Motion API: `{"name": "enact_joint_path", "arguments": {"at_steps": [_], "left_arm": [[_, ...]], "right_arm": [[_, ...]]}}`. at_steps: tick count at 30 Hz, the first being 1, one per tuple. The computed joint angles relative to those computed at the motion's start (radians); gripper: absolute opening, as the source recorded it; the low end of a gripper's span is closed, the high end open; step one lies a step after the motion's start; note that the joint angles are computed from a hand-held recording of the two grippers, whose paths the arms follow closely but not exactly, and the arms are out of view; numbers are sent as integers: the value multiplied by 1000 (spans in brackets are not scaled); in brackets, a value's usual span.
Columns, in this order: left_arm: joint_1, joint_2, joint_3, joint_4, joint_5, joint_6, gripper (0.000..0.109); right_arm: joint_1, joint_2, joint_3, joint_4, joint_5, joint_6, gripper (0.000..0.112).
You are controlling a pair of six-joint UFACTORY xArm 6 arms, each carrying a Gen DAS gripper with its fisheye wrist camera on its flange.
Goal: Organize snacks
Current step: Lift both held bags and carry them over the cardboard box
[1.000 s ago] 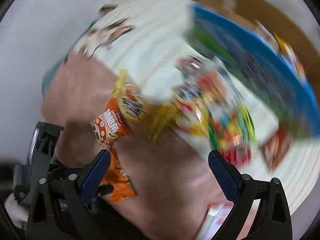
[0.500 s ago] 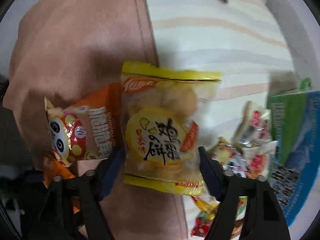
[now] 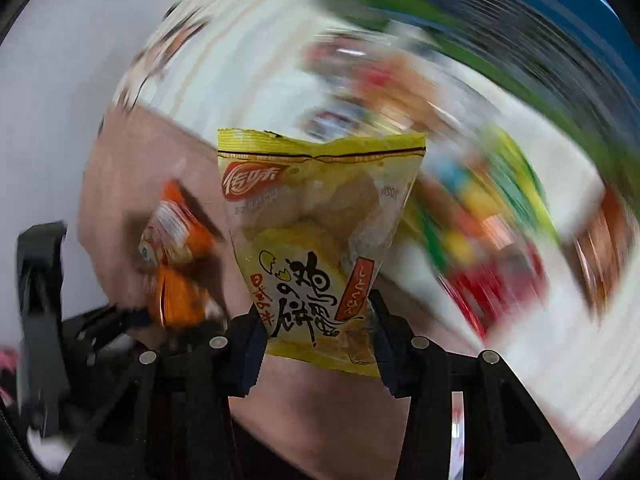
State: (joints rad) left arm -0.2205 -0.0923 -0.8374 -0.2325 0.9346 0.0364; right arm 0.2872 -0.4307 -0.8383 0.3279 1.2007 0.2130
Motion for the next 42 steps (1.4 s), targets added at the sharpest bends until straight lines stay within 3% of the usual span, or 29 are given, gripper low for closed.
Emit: {"name": "enact_joint_path", "arguments": {"at_steps": [6, 8, 10, 12, 17, 19, 21, 22, 23, 26, 30, 35, 38, 42], "left_arm": [[-149, 79, -81, 80, -36, 56, 54], [-174, 111, -102, 98, -36, 67, 54], [-191, 139, -120, 107, -28, 68, 56], [-198, 162, -131, 99, -16, 73, 57], [-166, 183, -137, 51, -1, 98, 58], [-150, 189, -142, 38, 6, 107, 58], [-133, 191, -146, 36, 7, 115, 58], [-124, 186, -141, 44, -1, 122, 56], [-123, 175, -136, 56, -4, 122, 55], [-140, 135, -116, 99, -37, 120, 51], [-144, 90, -119, 102, -41, 147, 51], [-125, 49, -194, 24, 39, 212, 51], [-107, 61, -313, -53, 120, 251, 51], [-97, 170, -582, -124, 218, 272, 51]], "right_arm": [[-163, -287, 269, 81, 85, 136, 52], [-183, -345, 314, 57, 94, 196, 71], [-177, -425, 341, 9, 85, 269, 81], [-174, -467, 341, -19, 73, 327, 82], [-165, -454, 335, -17, 51, 382, 82], [-70, -357, 298, -66, -22, 460, 82], [-14, -291, 292, -121, -56, 491, 78], [-5, -285, 301, -125, -72, 498, 58], [3, -284, 310, -132, -84, 507, 48], [31, -303, 325, -146, -111, 530, 41], [31, -368, 340, -124, -127, 551, 38], [-51, -451, 284, -90, -91, 484, 38], [-113, -443, 201, -72, -94, 428, 38], [-207, -322, 27, -18, -128, 311, 38]]}}
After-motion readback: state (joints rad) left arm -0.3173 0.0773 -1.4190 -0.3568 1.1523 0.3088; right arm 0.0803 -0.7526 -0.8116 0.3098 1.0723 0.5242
